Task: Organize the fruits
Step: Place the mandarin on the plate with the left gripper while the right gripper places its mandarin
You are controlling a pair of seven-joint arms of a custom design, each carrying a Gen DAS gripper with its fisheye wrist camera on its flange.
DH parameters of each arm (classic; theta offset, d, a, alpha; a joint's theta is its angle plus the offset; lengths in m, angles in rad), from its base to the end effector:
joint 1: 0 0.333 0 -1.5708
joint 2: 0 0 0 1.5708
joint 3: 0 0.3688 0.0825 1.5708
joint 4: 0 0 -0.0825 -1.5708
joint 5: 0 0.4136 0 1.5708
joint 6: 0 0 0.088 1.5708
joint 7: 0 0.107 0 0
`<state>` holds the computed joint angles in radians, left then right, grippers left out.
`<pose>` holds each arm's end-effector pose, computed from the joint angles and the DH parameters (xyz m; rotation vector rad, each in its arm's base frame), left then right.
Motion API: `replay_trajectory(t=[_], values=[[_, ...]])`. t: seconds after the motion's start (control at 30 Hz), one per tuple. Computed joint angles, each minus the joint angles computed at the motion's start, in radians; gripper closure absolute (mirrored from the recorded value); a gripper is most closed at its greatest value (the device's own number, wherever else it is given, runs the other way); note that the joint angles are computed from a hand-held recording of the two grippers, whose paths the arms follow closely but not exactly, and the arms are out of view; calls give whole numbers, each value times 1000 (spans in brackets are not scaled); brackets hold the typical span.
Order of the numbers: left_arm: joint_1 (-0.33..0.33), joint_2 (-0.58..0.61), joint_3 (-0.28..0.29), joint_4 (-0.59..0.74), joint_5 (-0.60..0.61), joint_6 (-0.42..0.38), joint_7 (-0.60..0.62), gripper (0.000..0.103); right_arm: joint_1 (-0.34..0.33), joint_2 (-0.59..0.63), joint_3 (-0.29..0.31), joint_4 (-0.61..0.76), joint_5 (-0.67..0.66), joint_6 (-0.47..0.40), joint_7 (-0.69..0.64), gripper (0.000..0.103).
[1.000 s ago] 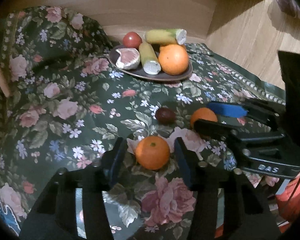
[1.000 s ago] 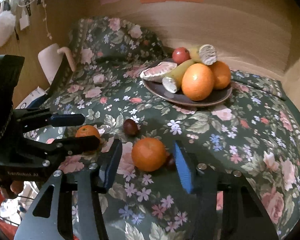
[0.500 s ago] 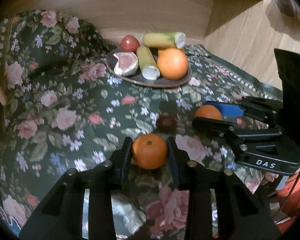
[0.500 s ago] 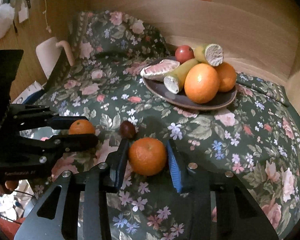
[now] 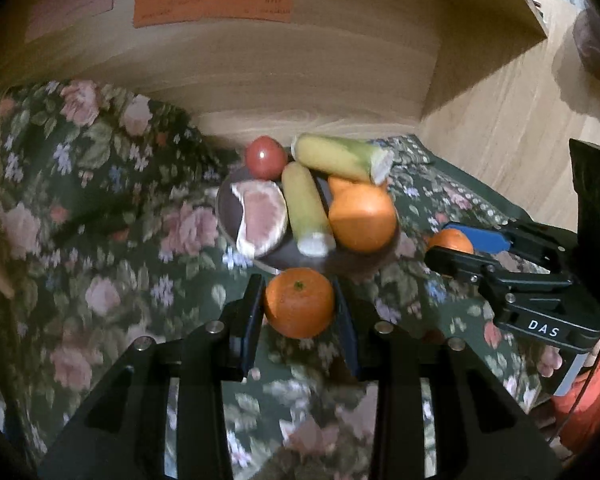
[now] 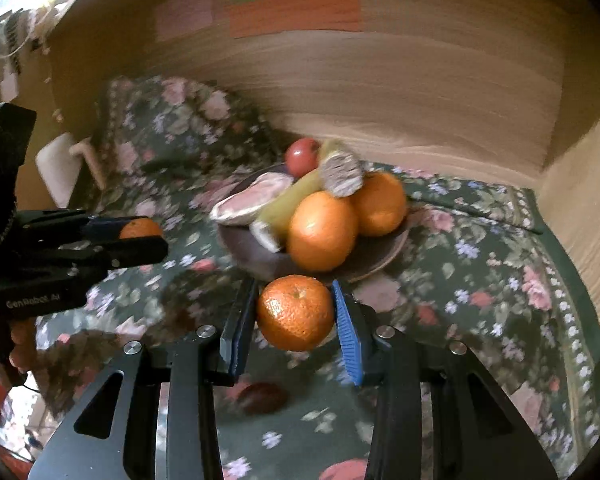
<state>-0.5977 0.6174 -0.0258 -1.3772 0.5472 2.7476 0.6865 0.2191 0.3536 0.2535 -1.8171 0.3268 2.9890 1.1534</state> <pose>0.6624 -0.4949 0.4683 -1.6728 1.9538 -0.9794 0.6685 0.2897 0.4781 -2.0326 1.1586 -0.4608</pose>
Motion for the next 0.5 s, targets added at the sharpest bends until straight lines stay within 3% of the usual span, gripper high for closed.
replay_trajectory(t=[0.1,0.5], values=[[13,36,-11,61,-19,-21,35,69,22,21,-41,36,-29,-9,41,68],[33,188,-34,296,-128,-137,173,69,43,129,-108,211,-110,-105,167,68]])
